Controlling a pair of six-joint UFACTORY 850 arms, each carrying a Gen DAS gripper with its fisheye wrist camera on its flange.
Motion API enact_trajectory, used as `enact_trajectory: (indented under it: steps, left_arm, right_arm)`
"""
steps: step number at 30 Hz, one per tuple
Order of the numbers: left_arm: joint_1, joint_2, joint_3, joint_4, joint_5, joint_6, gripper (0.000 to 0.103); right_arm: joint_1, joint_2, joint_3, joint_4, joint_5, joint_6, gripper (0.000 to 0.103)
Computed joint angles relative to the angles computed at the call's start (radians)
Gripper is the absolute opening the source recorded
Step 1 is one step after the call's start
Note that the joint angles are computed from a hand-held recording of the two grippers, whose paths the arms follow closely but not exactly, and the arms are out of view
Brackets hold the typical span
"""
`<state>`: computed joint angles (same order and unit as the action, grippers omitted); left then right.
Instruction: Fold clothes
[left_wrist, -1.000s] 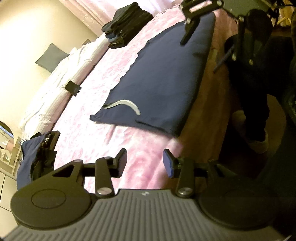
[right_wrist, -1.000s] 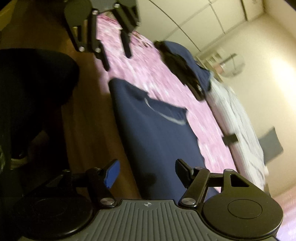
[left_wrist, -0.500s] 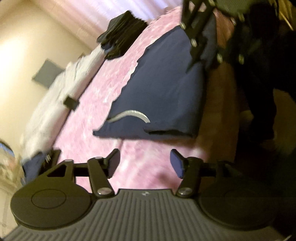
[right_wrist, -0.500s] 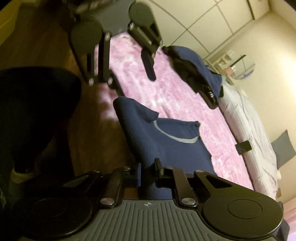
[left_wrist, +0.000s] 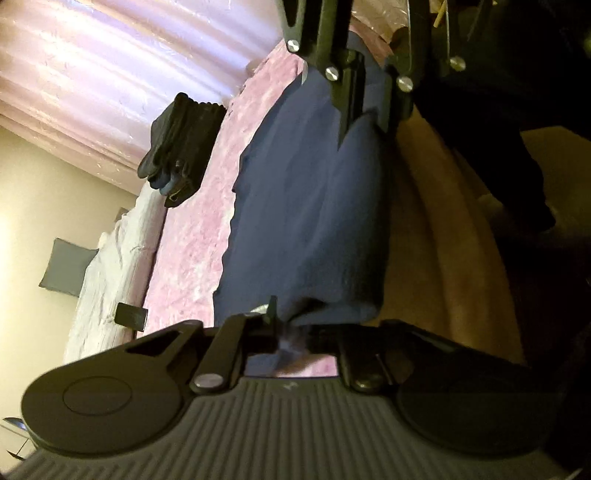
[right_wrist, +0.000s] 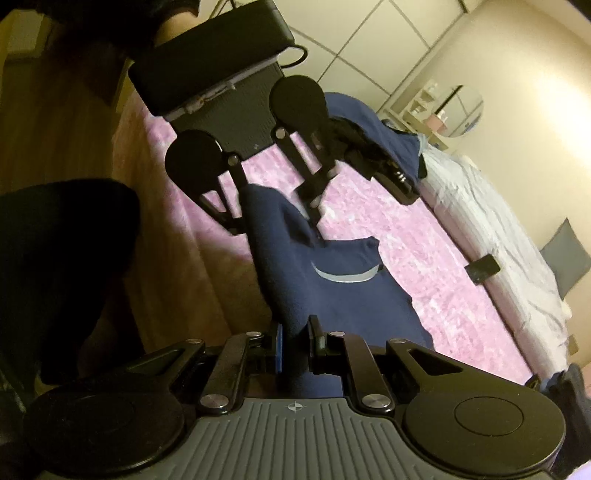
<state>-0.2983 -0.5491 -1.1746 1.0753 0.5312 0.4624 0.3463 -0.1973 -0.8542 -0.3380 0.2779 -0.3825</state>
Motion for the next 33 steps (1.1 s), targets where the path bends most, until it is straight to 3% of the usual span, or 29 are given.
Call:
enact_trajectory:
  steps: [5, 8, 11, 14, 18, 22, 24, 25, 27, 29, 31, 32, 33]
  left_arm:
    - [-0.060, 0.026, -0.065, -0.067, -0.063, 0.017, 0.008]
    - [-0.127, 0.013, -0.154, -0.079, -0.108, 0.051, 0.008]
    - [-0.210, -0.043, -0.290, 0.024, -0.161, -0.012, 0.008]
    - [-0.292, -0.126, -0.431, 0.228, -0.181, -0.206, 0.008]
    - [-0.380, -0.291, -0.645, 0.590, -0.182, -0.625, 0.009]
    - [-0.436, -0.443, -0.804, 0.876, -0.171, -1.043, 0.015]
    - [-0.440, -0.476, -0.847, 1.049, -0.155, -1.234, 0.020]
    - [-0.436, -0.480, -0.857, 1.079, -0.151, -1.279, 0.021]
    - [-0.417, -0.466, -0.843, 1.039, -0.154, -1.287, 0.035]
    - [-0.401, -0.448, -0.827, 1.016, -0.172, -1.322, 0.038]
    - [-0.379, -0.413, -0.784, 0.989, -0.189, -1.344, 0.038]
    - [-0.369, -0.390, -0.753, 0.983, -0.197, -1.362, 0.038]
    - [-0.359, -0.366, -0.719, 0.975, -0.202, -1.373, 0.038]
  right_arm:
    - [-0.065, 0.061, 0.058, -0.127, 0.129, 0.293, 0.011]
    - [-0.119, 0.105, 0.102, -0.113, 0.218, 0.395, 0.011]
    - [-0.178, 0.148, 0.153, -0.048, 0.300, 0.477, 0.011]
    - [-0.247, 0.199, 0.220, 0.027, 0.344, 0.570, 0.010]
    - [-0.349, 0.222, 0.283, 0.069, 0.346, 0.731, 0.010]
    - [-0.465, 0.175, 0.300, -0.093, 0.327, 1.092, 0.011]
    - [-0.517, 0.146, 0.300, -0.220, 0.361, 1.290, 0.011]
    - [-0.534, 0.137, 0.302, -0.252, 0.386, 1.342, 0.011]
    - [-0.554, 0.127, 0.309, -0.280, 0.432, 1.393, 0.011]
    - [-0.569, 0.127, 0.315, -0.301, 0.460, 1.428, 0.013]
    - [-0.573, 0.137, 0.327, -0.276, 0.467, 1.446, 0.053]
    - [-0.571, 0.148, 0.337, -0.246, 0.469, 1.440, 0.061]
    - [-0.570, 0.157, 0.347, -0.213, 0.481, 1.428, 0.062]
